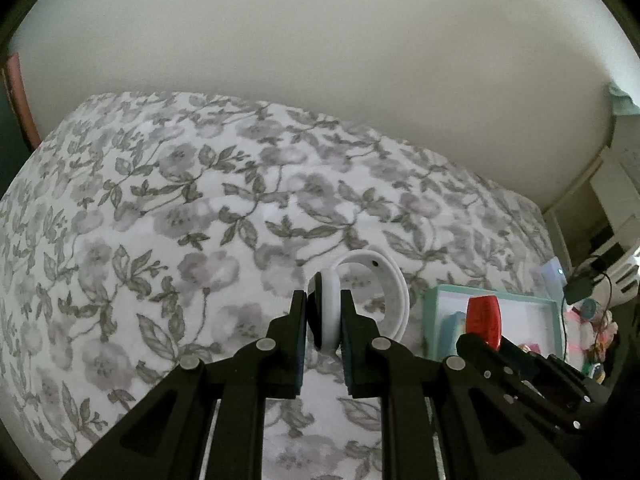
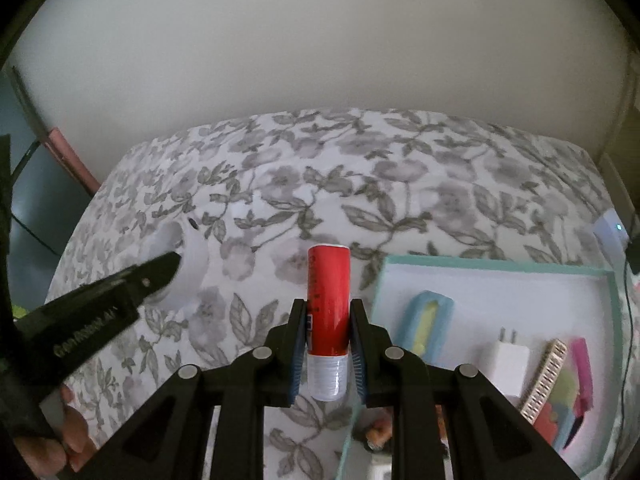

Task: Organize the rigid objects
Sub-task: 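Carry the red tube and white band into the tray and open both tools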

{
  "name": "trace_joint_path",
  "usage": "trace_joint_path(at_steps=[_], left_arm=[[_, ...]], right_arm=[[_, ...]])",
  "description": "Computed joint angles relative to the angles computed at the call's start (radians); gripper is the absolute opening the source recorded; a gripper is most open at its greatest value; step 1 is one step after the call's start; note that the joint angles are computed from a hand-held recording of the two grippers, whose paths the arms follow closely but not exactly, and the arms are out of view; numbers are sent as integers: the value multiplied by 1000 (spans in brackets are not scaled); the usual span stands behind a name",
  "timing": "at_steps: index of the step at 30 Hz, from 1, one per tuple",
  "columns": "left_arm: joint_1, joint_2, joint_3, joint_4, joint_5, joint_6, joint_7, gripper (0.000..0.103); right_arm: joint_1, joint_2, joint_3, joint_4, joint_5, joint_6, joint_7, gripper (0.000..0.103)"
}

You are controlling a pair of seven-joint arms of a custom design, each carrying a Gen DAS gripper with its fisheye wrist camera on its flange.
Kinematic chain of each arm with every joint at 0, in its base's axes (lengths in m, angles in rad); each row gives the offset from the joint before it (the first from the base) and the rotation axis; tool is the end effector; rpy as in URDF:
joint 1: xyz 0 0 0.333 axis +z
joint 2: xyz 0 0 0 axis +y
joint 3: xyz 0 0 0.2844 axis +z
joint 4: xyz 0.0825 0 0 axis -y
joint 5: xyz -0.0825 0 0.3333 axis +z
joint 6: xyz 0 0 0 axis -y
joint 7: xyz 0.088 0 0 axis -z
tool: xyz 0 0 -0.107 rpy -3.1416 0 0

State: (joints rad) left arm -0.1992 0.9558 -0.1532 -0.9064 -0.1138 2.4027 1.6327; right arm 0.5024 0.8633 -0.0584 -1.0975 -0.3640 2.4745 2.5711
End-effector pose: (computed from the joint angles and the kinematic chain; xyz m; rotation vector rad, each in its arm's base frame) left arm 0.7232 -0.2102 0.3705 -1.7533 2.2618 -0.8251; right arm 0.6594 0.3326 0.3552 -1.5566 2.1005 -0.4887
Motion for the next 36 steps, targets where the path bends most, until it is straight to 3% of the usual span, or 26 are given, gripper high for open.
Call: trace_joint_path(at_steps=[5, 17, 24, 36], left_arm=[[-5, -66, -8, -108, 2, 43, 25, 15], [-11, -234, -69, -370, -65, 149, 165, 15], [-28, -287, -98, -455, -113, 144, 240, 15], [-84, -343, -92, -572, -112, 133, 277, 15]], right_arm=[[17, -128, -26, -197, -50, 61, 91, 22], [12, -350, -32, -510, -206, 118, 298, 22], [-7, -472, -18, -679, -310, 107, 438, 22], [-74, -578, 39, -852, -373, 127, 562, 22]])
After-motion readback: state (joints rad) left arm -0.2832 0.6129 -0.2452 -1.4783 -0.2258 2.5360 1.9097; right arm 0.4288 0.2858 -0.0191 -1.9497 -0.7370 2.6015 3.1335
